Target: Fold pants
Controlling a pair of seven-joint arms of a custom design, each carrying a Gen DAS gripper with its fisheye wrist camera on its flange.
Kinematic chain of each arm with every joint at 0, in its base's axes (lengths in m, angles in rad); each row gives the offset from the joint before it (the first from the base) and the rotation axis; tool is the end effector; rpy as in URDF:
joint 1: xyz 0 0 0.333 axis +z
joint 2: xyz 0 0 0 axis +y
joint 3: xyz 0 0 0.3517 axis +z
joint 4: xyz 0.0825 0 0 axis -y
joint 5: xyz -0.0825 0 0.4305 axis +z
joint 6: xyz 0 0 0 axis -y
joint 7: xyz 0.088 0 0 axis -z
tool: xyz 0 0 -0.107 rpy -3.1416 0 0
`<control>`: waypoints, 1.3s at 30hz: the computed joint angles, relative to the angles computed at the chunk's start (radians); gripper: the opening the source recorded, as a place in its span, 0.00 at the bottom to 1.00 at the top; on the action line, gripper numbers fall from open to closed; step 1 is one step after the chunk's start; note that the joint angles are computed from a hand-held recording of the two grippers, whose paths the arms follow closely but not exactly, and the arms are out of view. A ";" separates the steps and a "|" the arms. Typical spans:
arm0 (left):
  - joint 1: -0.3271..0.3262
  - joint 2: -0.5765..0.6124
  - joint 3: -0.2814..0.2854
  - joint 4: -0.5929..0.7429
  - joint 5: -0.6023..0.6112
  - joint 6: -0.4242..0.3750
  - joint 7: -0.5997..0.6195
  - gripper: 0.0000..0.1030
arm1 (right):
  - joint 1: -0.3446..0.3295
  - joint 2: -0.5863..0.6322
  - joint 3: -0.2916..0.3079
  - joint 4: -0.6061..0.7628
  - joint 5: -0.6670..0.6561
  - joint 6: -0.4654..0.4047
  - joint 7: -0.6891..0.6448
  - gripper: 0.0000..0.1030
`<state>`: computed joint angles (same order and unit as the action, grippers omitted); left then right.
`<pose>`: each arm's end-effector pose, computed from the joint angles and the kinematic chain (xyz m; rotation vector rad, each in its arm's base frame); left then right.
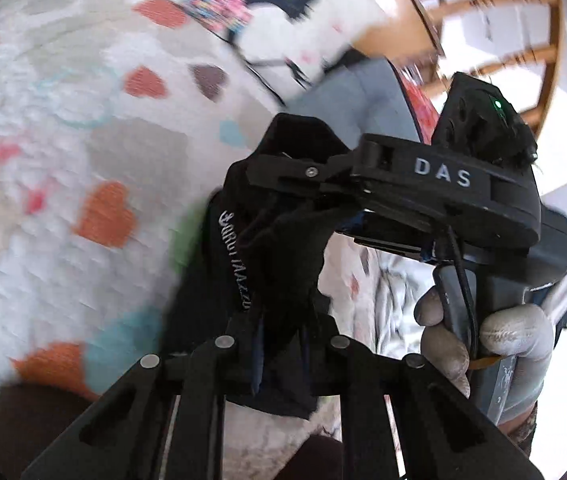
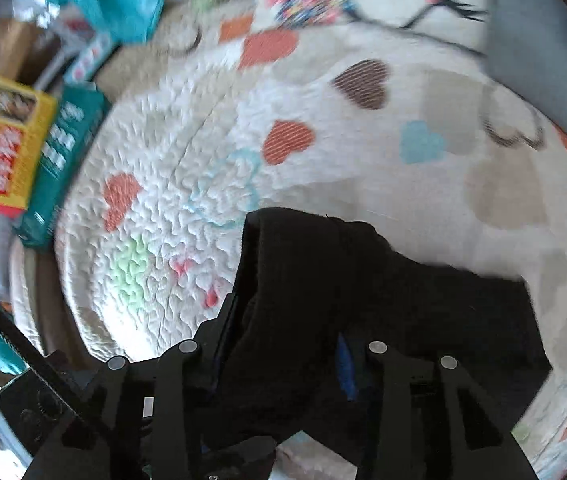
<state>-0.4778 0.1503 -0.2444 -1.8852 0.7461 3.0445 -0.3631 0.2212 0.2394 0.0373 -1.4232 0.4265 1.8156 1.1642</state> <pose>0.4846 -0.4838 0.5531 2.2648 -1.2995 1.4762 0.6725 0.2098 0.6132 -2.3898 1.2750 0.2291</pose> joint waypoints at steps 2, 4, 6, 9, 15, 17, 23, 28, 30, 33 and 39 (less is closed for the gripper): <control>0.028 0.069 -0.079 0.084 -0.126 -0.043 0.170 0.13 | -0.045 -0.038 -0.022 -0.057 0.055 0.015 -0.029 0.44; 0.027 0.128 -0.118 0.157 -0.201 -0.084 0.289 0.13 | -0.080 -0.061 -0.038 -0.093 0.096 0.019 -0.037 0.44; 0.018 0.207 -0.158 0.265 -0.263 -0.165 0.425 0.13 | -0.127 -0.072 -0.060 -0.137 0.159 0.027 -0.059 0.44; -0.007 0.323 -0.186 0.427 -0.332 -0.276 0.587 0.13 | -0.188 -0.069 -0.082 -0.180 0.244 0.032 -0.092 0.44; -0.041 0.369 -0.189 0.488 -0.452 -0.340 0.750 0.22 | -0.238 -0.069 -0.100 -0.280 0.261 0.142 -0.124 0.45; -0.030 0.333 -0.197 0.445 -0.497 -0.324 0.800 0.22 | -0.240 -0.069 -0.107 -0.302 0.223 0.196 -0.101 0.45; -0.076 0.202 -0.082 0.339 -0.443 -0.313 0.689 0.40 | -0.305 -0.091 -0.128 -0.328 0.311 0.243 -0.067 0.57; -0.069 0.218 -0.050 0.342 -0.397 -0.350 0.586 0.40 | -0.370 -0.132 -0.130 -0.363 0.647 0.097 -0.161 0.58; -0.062 0.246 -0.062 0.363 -0.404 -0.386 0.587 0.40 | -0.383 -0.122 -0.128 -0.365 0.745 -0.017 -0.175 0.59; -0.056 0.283 -0.075 0.381 -0.423 -0.415 0.597 0.40 | -0.366 -0.106 -0.113 -0.382 0.755 -0.059 -0.151 0.59; -0.047 0.314 -0.090 0.420 -0.441 -0.461 0.650 0.42 | -0.329 -0.093 -0.111 -0.450 0.680 0.136 -0.102 0.48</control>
